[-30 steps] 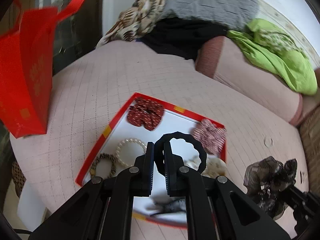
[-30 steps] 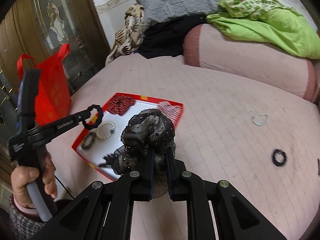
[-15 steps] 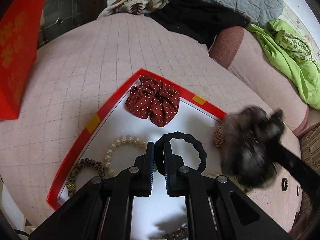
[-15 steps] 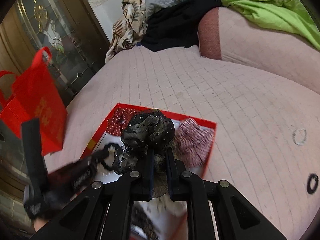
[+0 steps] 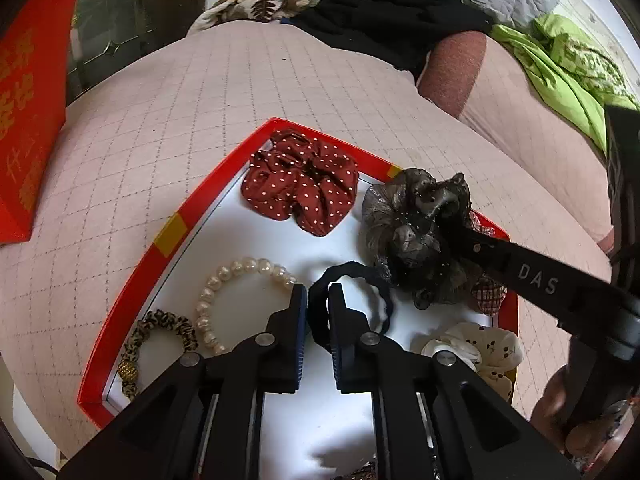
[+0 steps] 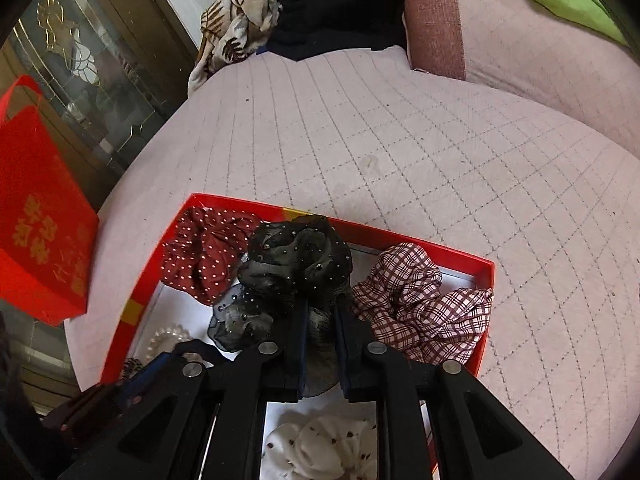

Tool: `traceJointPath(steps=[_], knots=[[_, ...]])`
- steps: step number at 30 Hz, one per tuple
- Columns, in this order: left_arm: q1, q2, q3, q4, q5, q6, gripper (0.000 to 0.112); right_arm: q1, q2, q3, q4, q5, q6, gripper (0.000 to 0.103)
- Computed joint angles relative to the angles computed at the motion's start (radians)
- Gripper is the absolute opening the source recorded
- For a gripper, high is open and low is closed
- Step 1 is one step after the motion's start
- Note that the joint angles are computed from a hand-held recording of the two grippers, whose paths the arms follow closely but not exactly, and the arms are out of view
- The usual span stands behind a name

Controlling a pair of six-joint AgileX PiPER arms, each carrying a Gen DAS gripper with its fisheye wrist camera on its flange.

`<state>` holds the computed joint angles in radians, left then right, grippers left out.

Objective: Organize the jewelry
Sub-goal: 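Carry the black hair tie and grey scrunchie into the tray and open both grippers, then withdraw both tools from the tray toward the two remaining bracelets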

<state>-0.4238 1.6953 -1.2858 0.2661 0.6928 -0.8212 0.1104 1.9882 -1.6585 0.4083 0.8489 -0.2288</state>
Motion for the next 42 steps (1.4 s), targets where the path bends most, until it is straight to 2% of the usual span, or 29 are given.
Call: traceJointPath(steps=[1, 3, 4, 5, 11, 18, 24, 25, 33, 42], knots=[[0.003, -0.006, 0.005, 0.001, -0.002, -0.004, 0.017, 0.0, -0.002, 0.004, -0.001, -0.005, -0.003, 0.019], [0.005, -0.02, 0.016, 0.008, -0.009, -0.023, 0.035, -0.001, -0.007, 0.009, -0.006, -0.01, -0.005, 0.035], [0.004, -0.03, 0.024, 0.021, -0.014, -0.041, 0.044, -0.002, -0.013, 0.014, -0.006, -0.014, -0.006, 0.038], [0.002, -0.036, 0.027, 0.034, -0.015, -0.057, 0.046, -0.003, -0.022, 0.023, -0.008, -0.02, -0.007, 0.041], [-0.014, -0.064, 0.041, 0.074, -0.01, -0.095, 0.047, -0.01, -0.095, 0.073, -0.023, -0.027, -0.015, 0.041], [-0.087, -0.089, 0.057, 0.243, 0.037, -0.24, 0.048, -0.042, -0.235, 0.204, -0.042, -0.043, -0.049, 0.041], [-0.163, -0.117, 0.061, 0.34, 0.116, -0.334, 0.049, -0.135, -0.383, 0.36, -0.012, -0.039, -0.124, 0.045], [-0.18, -0.119, 0.057, 0.356, 0.132, -0.353, 0.052, -0.159, -0.413, 0.394, -0.007, -0.039, -0.14, 0.045], [-0.375, -0.149, 0.032, 0.431, 0.277, -0.448, 0.055, -0.337, -0.575, 0.564, 0.025, 0.01, -0.255, 0.046], [-0.59, -0.107, -0.062, 0.413, 0.411, -0.471, 0.056, -0.55, -0.729, 0.673, 0.071, 0.073, -0.441, 0.051]])
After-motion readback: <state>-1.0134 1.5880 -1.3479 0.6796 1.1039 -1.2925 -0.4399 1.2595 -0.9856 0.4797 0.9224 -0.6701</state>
